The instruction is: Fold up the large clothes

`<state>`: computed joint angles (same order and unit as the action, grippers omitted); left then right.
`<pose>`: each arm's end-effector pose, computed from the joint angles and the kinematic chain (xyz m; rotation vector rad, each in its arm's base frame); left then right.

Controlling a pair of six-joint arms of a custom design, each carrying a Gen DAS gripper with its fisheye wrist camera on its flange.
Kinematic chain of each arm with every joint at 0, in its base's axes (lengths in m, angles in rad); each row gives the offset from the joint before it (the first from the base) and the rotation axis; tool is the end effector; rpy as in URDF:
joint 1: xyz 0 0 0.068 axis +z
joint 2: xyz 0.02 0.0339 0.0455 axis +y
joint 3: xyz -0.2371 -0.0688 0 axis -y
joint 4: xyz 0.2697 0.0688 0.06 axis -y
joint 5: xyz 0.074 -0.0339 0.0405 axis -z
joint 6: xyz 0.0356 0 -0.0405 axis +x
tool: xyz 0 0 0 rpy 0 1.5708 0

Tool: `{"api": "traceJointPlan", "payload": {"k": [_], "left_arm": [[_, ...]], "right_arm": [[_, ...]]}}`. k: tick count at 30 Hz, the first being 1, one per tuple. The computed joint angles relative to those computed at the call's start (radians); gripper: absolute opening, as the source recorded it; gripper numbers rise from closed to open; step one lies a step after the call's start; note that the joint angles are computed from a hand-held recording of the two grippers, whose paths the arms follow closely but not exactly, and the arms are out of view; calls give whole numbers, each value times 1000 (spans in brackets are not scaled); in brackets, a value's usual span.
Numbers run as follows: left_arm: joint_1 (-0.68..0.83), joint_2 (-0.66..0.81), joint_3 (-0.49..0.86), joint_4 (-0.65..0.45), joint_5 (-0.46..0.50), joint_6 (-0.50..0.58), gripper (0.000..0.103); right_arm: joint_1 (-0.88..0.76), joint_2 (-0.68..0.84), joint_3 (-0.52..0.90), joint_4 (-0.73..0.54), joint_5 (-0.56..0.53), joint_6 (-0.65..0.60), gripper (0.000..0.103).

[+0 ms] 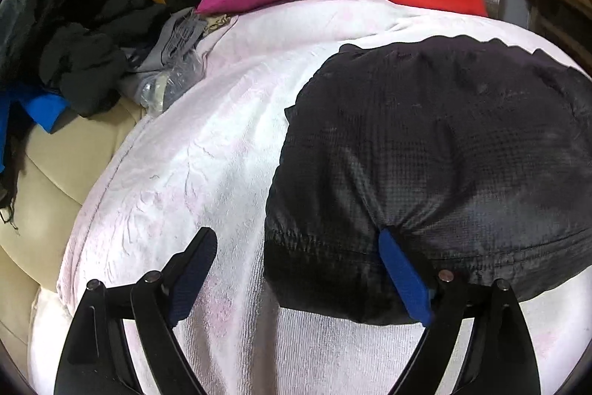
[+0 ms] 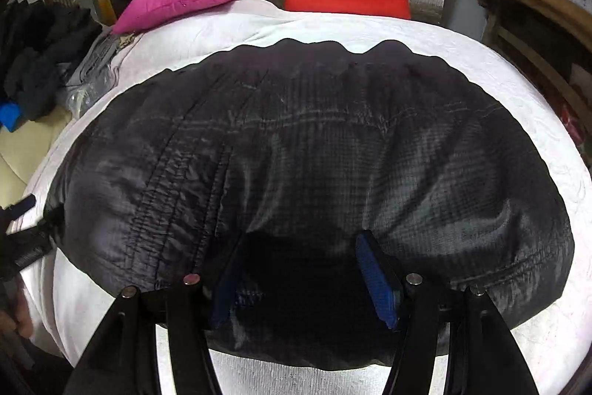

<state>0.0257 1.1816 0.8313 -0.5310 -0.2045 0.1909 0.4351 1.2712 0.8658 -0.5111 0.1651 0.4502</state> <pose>0.2729 0.0142 0.2127 0.1125 2.4552 0.3459 0.2636 0.1161 0.2022 0.0882 2.4764 0.1748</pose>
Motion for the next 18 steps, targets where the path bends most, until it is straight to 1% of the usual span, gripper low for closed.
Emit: {"api": "traceJointPlan", "payload": {"k": [2, 3, 4, 6, 8, 10, 11, 13, 15, 16, 18], "left_arm": [[-10, -50, -3, -22, -8, 2, 89], [-4, -88, -10, -36, 7, -5, 89], [4, -132, -13, -66, 30, -29, 89], [10, -208, -17, -123, 57, -63, 89], [-17, -297, -34, -165, 24, -89, 89], [-56, -398, -40, -228, -5, -109, 89], [-65, -426, -36, -250, -11, -113, 89], [-118, -493, -17, -315, -63, -137, 90], [-166, -532, 9, -365, -105, -151, 90], [-205, -554, 29, -400, -143, -165, 92], [-255, -578, 61, -438, -189, -179, 94]], "right_arm": [[-15, -35, 4, -30, -30, 12, 64], [-26, -63, 1, -38, -46, 17, 64], [-27, -127, -23, -48, -52, 21, 64], [-15, -228, -41, -77, -23, 18, 64], [15, -334, -53, -121, 35, 21, 65], [17, -423, -59, -163, 54, 28, 72], [28, -478, -60, -198, 68, 45, 73], [72, -571, -52, -282, 108, 85, 73], [128, -610, -23, -347, 161, 128, 73], [166, -631, -1, -389, 197, 156, 73], [248, -637, 42, -445, 274, 213, 73]]}}
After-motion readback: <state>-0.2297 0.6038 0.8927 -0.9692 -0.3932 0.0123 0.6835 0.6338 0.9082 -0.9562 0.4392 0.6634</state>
